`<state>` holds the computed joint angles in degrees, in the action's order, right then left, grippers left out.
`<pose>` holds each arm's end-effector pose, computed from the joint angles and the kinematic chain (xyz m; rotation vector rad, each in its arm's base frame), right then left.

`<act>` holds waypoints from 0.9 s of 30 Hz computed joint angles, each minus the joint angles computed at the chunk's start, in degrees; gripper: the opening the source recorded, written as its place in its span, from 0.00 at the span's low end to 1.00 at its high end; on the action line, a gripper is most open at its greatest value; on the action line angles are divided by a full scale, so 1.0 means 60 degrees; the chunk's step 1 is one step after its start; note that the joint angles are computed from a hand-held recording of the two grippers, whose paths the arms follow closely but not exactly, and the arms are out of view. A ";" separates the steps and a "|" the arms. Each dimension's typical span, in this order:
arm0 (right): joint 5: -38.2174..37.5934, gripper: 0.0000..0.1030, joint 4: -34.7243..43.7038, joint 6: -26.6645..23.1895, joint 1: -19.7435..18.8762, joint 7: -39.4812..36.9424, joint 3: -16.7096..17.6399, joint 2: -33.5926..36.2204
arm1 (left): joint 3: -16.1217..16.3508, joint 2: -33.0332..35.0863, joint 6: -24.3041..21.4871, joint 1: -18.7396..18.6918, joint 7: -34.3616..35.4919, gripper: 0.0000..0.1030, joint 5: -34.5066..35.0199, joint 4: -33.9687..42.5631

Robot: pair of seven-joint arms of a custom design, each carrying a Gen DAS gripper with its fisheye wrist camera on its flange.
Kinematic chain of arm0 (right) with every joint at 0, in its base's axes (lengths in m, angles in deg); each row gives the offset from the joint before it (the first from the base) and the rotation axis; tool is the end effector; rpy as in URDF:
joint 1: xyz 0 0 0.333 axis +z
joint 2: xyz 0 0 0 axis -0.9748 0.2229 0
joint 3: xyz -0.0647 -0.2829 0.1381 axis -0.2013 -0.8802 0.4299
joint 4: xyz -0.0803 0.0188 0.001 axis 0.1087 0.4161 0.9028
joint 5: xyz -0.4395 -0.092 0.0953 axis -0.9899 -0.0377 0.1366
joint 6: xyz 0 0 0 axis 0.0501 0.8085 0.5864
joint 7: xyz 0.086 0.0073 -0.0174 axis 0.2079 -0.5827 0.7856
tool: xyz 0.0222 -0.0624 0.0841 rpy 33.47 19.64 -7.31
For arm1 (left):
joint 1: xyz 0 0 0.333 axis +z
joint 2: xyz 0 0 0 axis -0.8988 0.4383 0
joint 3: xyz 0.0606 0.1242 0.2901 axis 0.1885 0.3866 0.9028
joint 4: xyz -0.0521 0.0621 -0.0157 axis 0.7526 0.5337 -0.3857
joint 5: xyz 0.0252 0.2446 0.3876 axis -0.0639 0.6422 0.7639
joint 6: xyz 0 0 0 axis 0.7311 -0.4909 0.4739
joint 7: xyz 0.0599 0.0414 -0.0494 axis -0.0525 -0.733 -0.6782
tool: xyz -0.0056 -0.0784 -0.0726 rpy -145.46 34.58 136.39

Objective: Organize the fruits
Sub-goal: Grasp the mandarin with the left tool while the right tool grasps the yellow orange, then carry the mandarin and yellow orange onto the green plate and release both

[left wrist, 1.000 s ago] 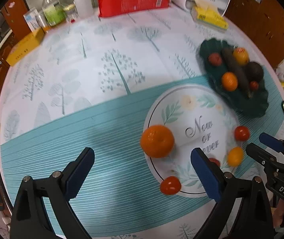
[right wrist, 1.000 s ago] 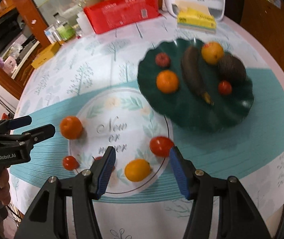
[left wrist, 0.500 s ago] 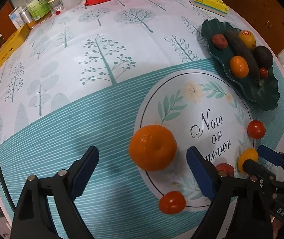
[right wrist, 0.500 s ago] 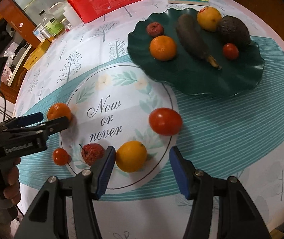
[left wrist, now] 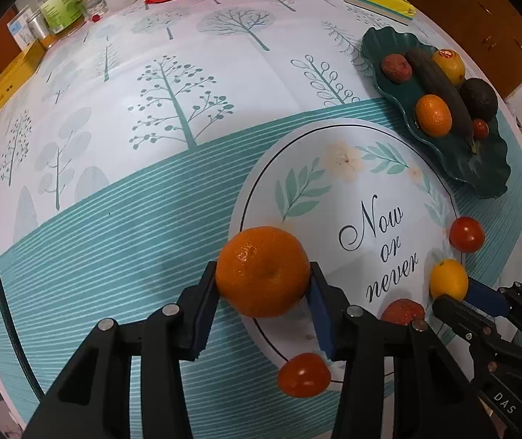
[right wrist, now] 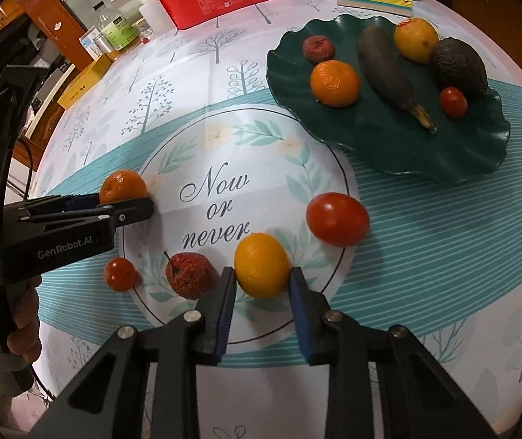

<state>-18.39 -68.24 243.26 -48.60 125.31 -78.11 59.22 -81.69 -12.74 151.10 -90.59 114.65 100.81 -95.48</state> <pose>0.4258 0.3421 0.3250 -2.1018 1.7820 -0.0145 0.4692 -0.4576 0.3167 -2.1062 2.1395 -0.3259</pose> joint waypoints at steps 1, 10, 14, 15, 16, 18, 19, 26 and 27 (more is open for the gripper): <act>0.0043 0.28 -0.0040 0.0083 0.0010 -0.0066 -0.0009 -0.0037 | 0.0003 -0.0068 0.0002 -0.0005 -0.0050 0.43 0.0007 -0.0068; 0.0219 0.28 -0.0274 0.0379 0.0074 -0.0572 -0.0013 -0.0486 | -0.0075 -0.0726 -0.0190 -0.0193 -0.0692 0.43 0.0466 -0.0297; 0.0294 0.28 -0.0375 0.0359 0.0092 -0.0815 -0.0002 -0.0772 | -0.0170 -0.1018 -0.0257 -0.0286 -0.0949 0.43 0.0591 -0.0308; 0.0280 0.28 -0.0393 0.0344 0.0082 -0.0864 0.0006 -0.0857 | -0.0193 -0.1091 -0.0291 -0.0315 -0.1017 0.43 0.0646 -0.0288; 0.0271 0.28 -0.0425 0.0319 0.0073 -0.0928 0.0005 -0.0967 | -0.0210 -0.1157 -0.0328 -0.0342 -0.1091 0.43 0.0710 -0.0260; 0.0238 0.28 -0.0514 0.0286 0.0039 -0.1075 -0.0003 -0.1248 | -0.0255 -0.1291 -0.0378 -0.0409 -0.1293 0.43 0.0863 -0.0177; 0.0199 0.28 -0.0556 0.0289 0.0011 -0.1081 0.0019 -0.1358 | -0.0278 -0.1360 -0.0409 -0.0444 -0.1391 0.43 0.0958 -0.0108; -0.0184 0.28 -0.0827 0.0279 -0.0345 -0.1690 -0.0089 -0.2716 | -0.0396 -0.1356 -0.0701 -0.0699 -0.1952 0.43 0.1950 0.0897; -0.0235 0.28 -0.0825 0.0276 -0.0423 -0.1777 -0.0091 -0.2854 | -0.0401 -0.1290 -0.0740 -0.0746 -0.2018 0.43 0.2111 0.1120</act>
<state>-19.80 -73.19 244.91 -51.14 114.65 -78.65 42.09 -84.09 -20.48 146.67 -95.07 102.54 113.48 -88.75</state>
